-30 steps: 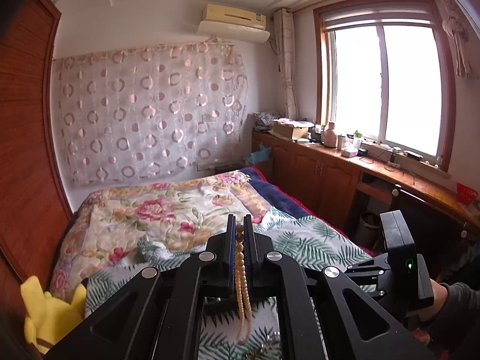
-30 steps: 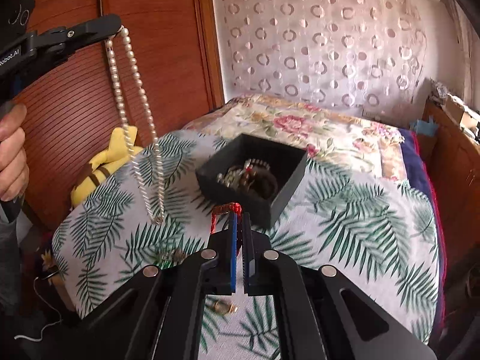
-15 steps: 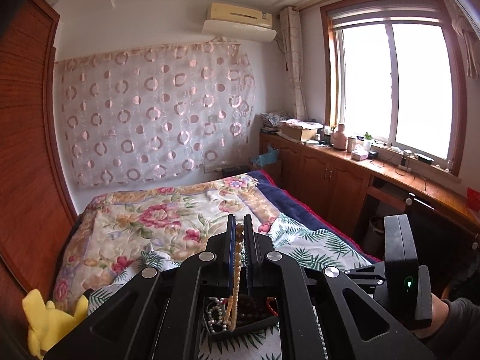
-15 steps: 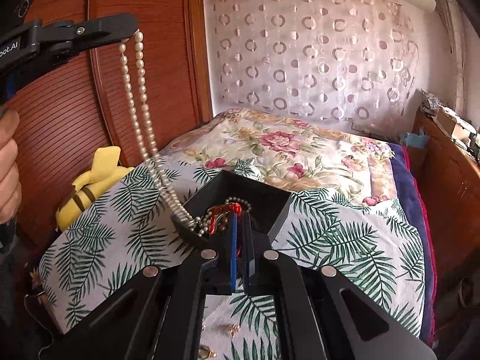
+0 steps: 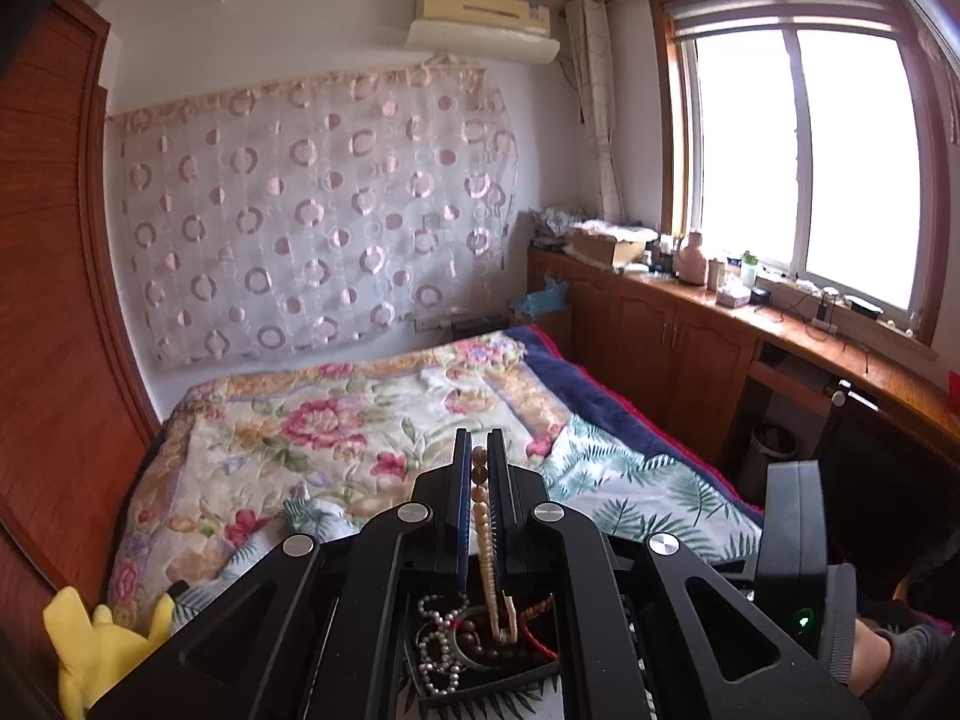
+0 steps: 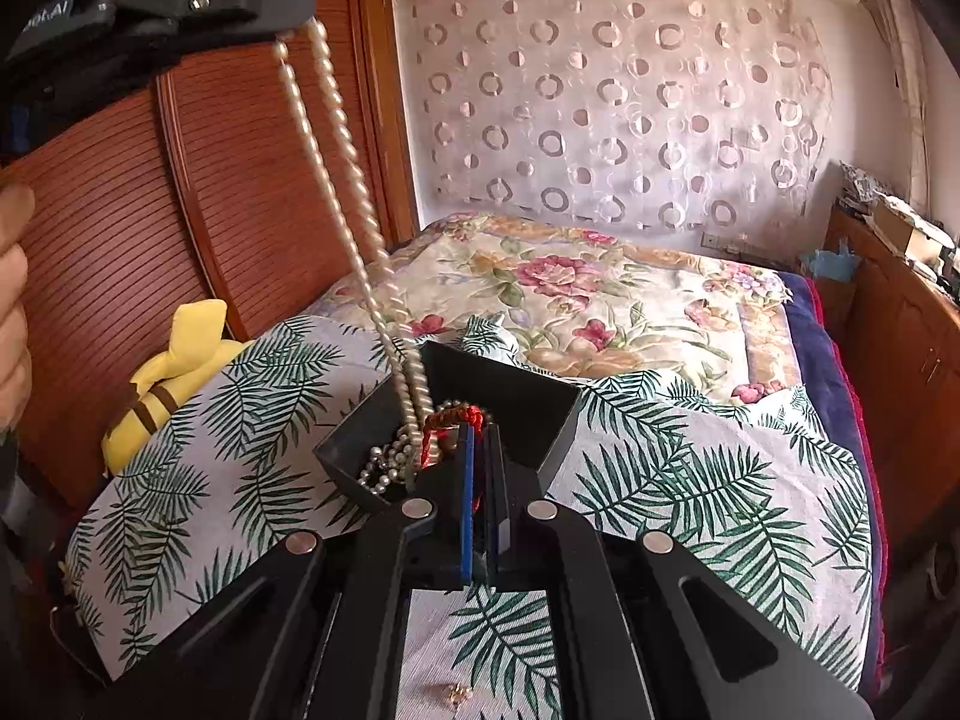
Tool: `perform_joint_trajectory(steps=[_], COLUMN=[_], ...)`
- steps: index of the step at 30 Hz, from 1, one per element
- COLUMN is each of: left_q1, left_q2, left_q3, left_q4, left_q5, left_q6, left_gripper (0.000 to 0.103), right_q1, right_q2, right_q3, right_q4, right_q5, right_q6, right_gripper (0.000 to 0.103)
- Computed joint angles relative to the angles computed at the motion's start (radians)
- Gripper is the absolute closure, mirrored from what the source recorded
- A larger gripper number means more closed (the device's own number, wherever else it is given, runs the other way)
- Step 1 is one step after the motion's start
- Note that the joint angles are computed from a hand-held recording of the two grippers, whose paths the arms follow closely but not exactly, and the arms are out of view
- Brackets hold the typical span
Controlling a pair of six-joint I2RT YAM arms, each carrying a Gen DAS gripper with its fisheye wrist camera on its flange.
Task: Organize jewelry
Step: 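Lower the pearl strand and red bracelet into the black box and open both grippers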
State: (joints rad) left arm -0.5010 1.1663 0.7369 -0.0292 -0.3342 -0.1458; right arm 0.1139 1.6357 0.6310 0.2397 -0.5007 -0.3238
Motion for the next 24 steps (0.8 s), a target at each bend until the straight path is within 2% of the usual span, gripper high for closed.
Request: perform_joint_trajectory(steps=[10, 16, 20, 21, 22, 24], left_q1=[0.115, 0.139, 0.165, 0.169, 0.166, 0.162], left_q2=[0.216, 0.314, 0.329, 0.328, 0.334, 0.317], left_q3=[-0.093, -0.148, -0.192, -0.204, -0.201, -0.229], left_q4=[0.178, 0.281, 0.329, 0.337, 0.339, 0.351], left_q5=[0.135, 0.154, 0.169, 0.172, 0.169, 0.155], left_q6=[-0.041, -0.063, -0.073, -0.074, -0.076, -0.071], left_gripper=[0.098, 0.098, 0.097, 0.094, 0.086, 0.083], right_q1=[0.050, 0.076, 0.083, 0.083, 0.082, 0.083], right_q2=[0.143, 0.265, 0.302, 0.304, 0.304, 0.300], right_q3=[0.085, 0.174, 0.196, 0.191, 0.189, 0.184], right_q4=[0.065, 0.063, 0.061, 0.068, 0.071, 0.069], right_q5=[0.070, 0.102, 0.106, 0.103, 0.100, 0.107], right_q6=[0.039, 0.063, 0.063, 0.059, 0.057, 0.052], right_gripper=[0.099, 0.099, 0.098, 0.098, 0.098, 0.098])
